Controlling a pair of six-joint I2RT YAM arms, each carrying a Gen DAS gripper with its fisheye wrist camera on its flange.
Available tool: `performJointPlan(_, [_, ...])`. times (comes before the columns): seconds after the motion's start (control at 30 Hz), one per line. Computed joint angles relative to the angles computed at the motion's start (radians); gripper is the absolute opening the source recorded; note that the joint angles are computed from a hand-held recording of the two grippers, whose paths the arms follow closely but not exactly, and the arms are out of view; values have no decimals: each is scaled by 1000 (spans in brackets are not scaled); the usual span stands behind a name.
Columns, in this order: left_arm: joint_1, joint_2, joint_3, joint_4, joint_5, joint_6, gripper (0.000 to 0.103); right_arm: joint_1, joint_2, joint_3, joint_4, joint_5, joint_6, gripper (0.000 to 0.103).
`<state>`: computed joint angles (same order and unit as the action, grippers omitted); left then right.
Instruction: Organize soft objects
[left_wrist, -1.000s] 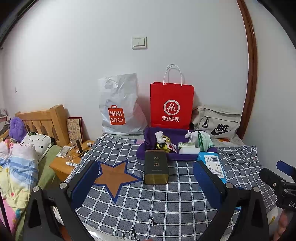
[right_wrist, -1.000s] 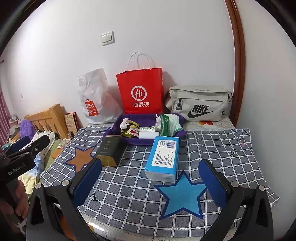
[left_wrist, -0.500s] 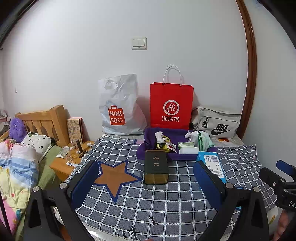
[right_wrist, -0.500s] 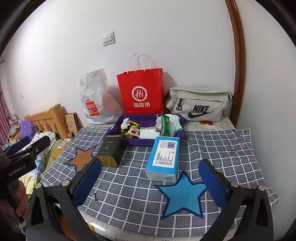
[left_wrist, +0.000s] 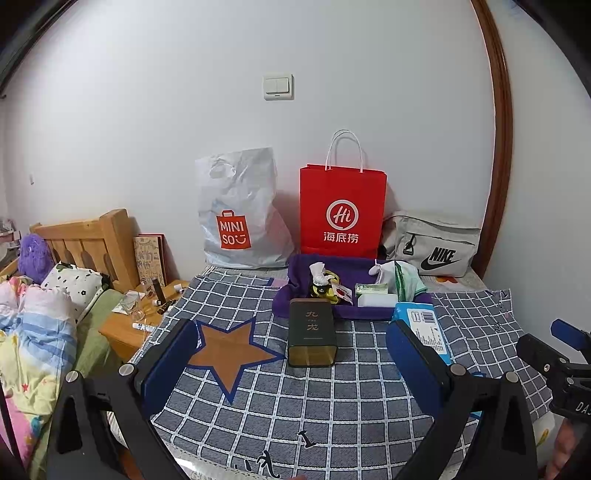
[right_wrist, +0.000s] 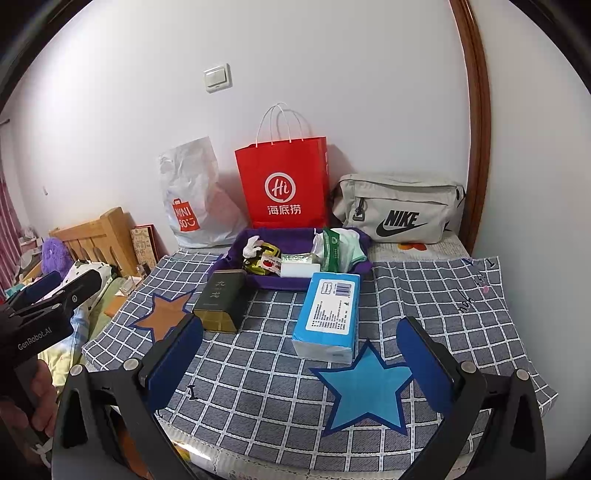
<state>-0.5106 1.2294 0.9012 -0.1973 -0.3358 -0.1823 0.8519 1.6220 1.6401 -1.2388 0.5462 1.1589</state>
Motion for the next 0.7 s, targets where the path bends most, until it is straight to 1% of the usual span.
performJointPlan(0.7, [-10,-12,4,-15,-11,-1,103,5,2,6,-5,3,2,103])
